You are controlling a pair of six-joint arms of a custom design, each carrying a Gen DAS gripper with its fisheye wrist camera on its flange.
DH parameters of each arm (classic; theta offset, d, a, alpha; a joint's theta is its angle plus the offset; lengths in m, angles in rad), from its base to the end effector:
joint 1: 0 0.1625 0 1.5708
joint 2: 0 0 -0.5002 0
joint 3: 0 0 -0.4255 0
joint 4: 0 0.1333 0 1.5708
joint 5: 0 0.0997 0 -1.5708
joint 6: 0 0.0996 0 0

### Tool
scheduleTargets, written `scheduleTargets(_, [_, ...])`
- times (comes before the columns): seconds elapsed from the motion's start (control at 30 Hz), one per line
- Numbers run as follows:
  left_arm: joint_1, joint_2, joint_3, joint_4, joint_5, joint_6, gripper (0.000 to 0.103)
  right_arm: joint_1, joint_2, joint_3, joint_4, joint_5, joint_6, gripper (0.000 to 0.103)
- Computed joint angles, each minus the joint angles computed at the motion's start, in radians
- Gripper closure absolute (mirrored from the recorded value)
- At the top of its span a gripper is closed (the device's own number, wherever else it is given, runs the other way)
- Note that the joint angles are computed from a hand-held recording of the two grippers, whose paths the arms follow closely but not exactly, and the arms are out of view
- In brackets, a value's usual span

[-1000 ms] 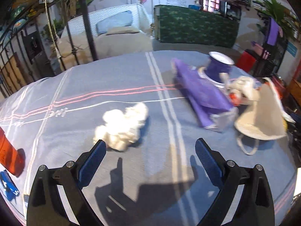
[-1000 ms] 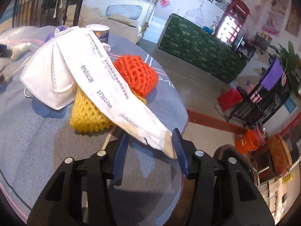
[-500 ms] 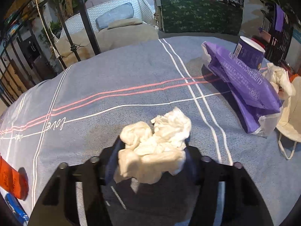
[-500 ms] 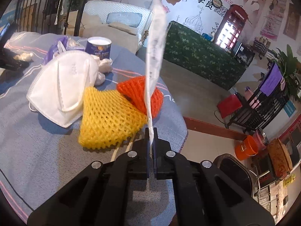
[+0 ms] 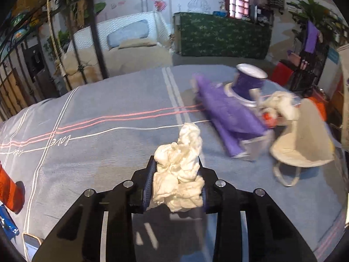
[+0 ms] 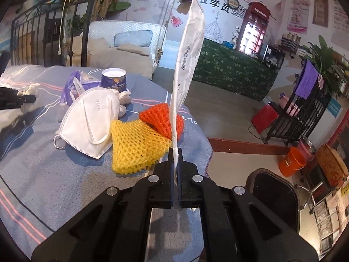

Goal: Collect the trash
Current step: 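Carry tissue and paper strip to the black bin and release both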

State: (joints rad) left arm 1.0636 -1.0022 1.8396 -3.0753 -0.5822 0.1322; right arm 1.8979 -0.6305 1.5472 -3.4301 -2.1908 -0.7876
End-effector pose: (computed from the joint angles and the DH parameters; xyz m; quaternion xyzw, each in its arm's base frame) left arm -0.1344 -0.6876 0.2866 0.1140 0.8385 -0.3667 0.3867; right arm 0.3243 -0.7211 0.1527 0.3313 -0.7934 0.3590 0.3633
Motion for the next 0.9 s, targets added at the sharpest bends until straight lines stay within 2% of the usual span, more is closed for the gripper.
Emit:
scheduleTargets(0.2, [-0.066,0.032,0.012,-0.064,-0.115,0.051,0.07,-0.007,-0.037,0.055,-0.049,-0.021,0.036,0.1])
scheduleTargets(0.37, [-0.099,0.072,-0.003,-0.07,-0.226,0.063,0.07,-0.018,-0.071,0.1,-0.085,-0.054,0.083,0.1])
scheduleTargets(0.5, [-0.123,0.115,-0.023,-0.053,-0.31,0.062,0.07,-0.033,-0.1,0.13,-0.107,-0.081,0.122,0.1])
scheduleTargets(0.67, [-0.145,0.168,-0.058,-0.025,-0.379,0.066,0.07,-0.061,-0.124,0.156,-0.137,-0.13,0.147,0.1])
scheduleTargets(0.9, [-0.165,0.234,-0.115,0.035,-0.482,0.084,0.07,-0.116,-0.146,0.161,-0.107,-0.177,0.206,0.1])
